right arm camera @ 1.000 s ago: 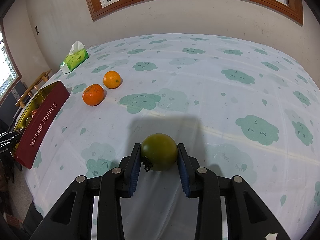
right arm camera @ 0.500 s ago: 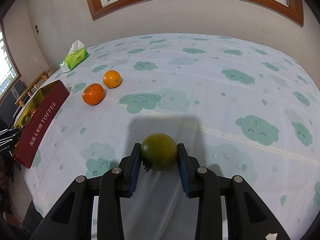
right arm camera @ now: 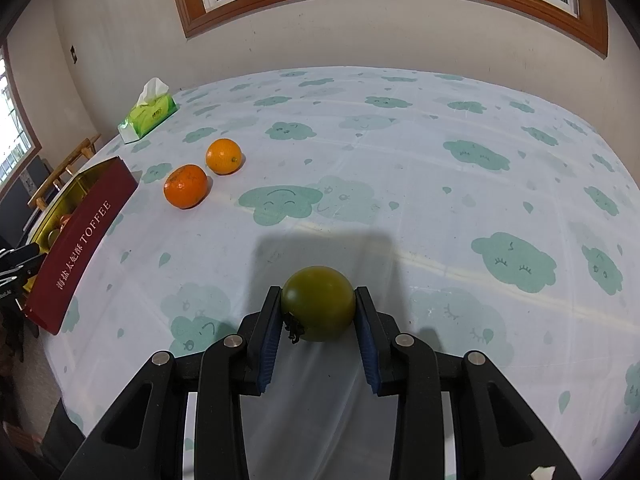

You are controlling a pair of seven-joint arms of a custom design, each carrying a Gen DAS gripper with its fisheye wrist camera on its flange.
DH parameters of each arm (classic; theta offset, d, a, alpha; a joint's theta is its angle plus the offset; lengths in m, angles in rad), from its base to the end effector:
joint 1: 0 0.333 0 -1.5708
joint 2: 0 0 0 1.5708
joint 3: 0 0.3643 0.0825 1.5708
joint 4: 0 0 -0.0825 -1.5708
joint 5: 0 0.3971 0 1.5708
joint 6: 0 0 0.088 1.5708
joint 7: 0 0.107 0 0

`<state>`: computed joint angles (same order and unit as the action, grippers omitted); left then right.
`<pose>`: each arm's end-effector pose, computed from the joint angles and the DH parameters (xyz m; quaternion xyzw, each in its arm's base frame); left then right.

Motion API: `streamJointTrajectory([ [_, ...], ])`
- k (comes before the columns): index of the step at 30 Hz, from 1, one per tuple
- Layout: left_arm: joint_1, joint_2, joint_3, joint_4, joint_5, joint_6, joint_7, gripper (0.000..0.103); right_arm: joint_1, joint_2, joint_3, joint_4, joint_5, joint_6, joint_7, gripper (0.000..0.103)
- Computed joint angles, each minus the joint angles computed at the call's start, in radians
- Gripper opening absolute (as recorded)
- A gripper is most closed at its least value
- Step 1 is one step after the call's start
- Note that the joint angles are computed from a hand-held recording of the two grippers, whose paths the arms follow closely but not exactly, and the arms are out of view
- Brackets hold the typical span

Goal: Organize fruits
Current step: 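Carry the green tomato into the tray and open the right tool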

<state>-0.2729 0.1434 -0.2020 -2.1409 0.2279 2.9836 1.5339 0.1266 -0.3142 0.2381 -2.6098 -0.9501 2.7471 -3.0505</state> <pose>0.5487 -0.2944 0.4598 -0.4222 0.8380 -0.2747 0.2098 0.3929 0.1871 0.4268 -0.4890 0.8002 -0.2484 0.2424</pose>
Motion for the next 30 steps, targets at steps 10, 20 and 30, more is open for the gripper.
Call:
streamJointTrajectory([
  [10,0.013,-0.026,-0.007,-0.019,-0.026,0.014,0.016,0.057,0.007,0.008,0.008,0.012,-0.011,0.015,0.03,0.031],
  [20,0.035,-0.033,-0.015,-0.027,-0.088,0.021,0.054,0.057,0.056,0.144,0.013,0.21,-0.098,0.142,0.011,0.031],
  [30,0.078,-0.037,-0.024,-0.027,-0.196,0.0,0.122,0.058,0.215,0.395,-0.066,0.516,0.108,0.2,-0.385,0.031],
])
